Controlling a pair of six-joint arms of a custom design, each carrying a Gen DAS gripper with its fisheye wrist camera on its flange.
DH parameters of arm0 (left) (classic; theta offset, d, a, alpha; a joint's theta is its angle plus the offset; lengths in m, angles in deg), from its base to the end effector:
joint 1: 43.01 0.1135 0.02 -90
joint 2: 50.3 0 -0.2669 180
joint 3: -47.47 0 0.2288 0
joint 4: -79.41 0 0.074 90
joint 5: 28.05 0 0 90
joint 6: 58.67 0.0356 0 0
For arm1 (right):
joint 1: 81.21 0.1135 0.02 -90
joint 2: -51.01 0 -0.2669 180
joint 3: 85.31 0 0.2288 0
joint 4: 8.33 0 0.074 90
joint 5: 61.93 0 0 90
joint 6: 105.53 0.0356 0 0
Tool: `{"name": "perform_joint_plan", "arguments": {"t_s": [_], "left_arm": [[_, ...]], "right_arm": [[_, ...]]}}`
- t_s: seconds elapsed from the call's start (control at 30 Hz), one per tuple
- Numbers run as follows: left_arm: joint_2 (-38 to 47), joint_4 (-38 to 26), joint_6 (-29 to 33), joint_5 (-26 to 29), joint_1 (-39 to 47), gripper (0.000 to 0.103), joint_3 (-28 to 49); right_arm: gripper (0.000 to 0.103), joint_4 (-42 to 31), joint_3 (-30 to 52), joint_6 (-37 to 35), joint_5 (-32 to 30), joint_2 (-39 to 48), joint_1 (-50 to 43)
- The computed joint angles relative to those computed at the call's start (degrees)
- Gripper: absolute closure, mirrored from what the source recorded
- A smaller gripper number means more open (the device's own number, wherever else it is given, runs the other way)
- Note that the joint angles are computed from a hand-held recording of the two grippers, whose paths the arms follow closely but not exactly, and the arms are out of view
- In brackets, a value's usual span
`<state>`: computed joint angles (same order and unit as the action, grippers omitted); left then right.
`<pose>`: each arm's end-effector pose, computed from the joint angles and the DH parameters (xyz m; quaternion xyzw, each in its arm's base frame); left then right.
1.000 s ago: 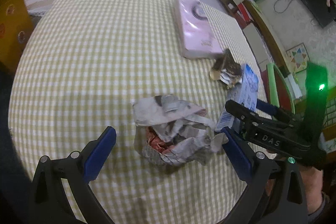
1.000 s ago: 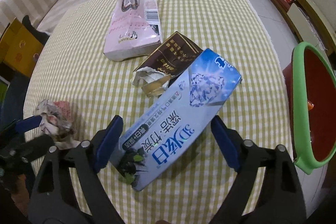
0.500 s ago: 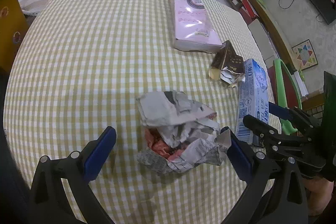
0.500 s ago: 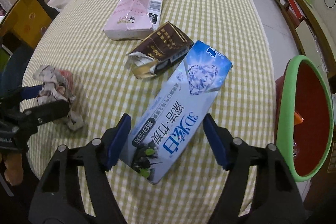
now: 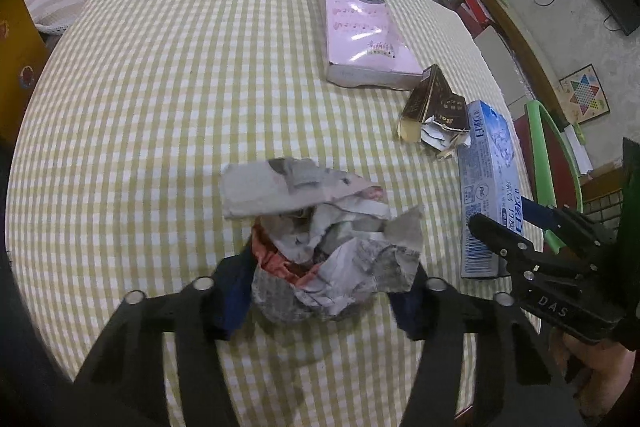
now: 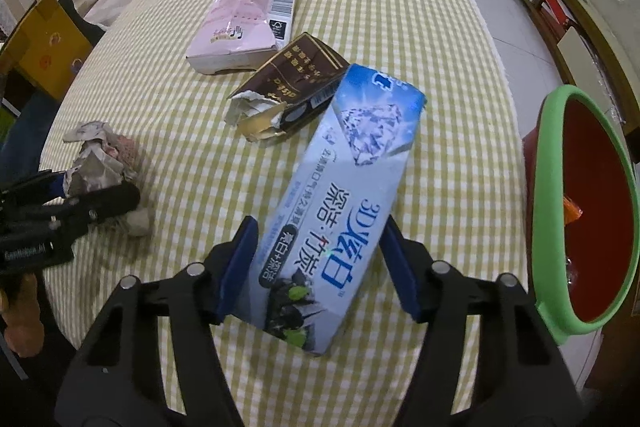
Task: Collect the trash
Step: 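Lift and carry newspaper and toothpaste box over the green bucket with both tools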
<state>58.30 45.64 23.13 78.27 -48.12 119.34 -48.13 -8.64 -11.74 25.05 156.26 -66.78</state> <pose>0.3224 -0.0389 0.1277 -0.0023 0.9759 -0.1584 0.1503 0.3206 0.0844 0.1597 -0.0960 0.9772 0.0552 0.1810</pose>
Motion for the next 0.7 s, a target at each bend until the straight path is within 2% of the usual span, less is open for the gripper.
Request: {"name": "perform_joint_plan", "arguments": {"t_s": [0.17,0.43,0.7], "left_arm": [[-2.05,-0.79,1.76,0.21,1.14,0.059,-0.48],[-6.51,-3.5,5.04,-0.29,2.66,0.059,0.3],[-9.72,-6.59,4.79,0.12,1.24,0.059,3.41]], "right_arm": [[0.051,1.0,-1.54,0.45,-1.11,-1.49,-2.05],[0.051,1.11,-3.09,1.25,-3.55,-5.34,-5.11],[0.051,-0.69,-2.61,0.57,-4.89,-10.51,-7.58]]}}
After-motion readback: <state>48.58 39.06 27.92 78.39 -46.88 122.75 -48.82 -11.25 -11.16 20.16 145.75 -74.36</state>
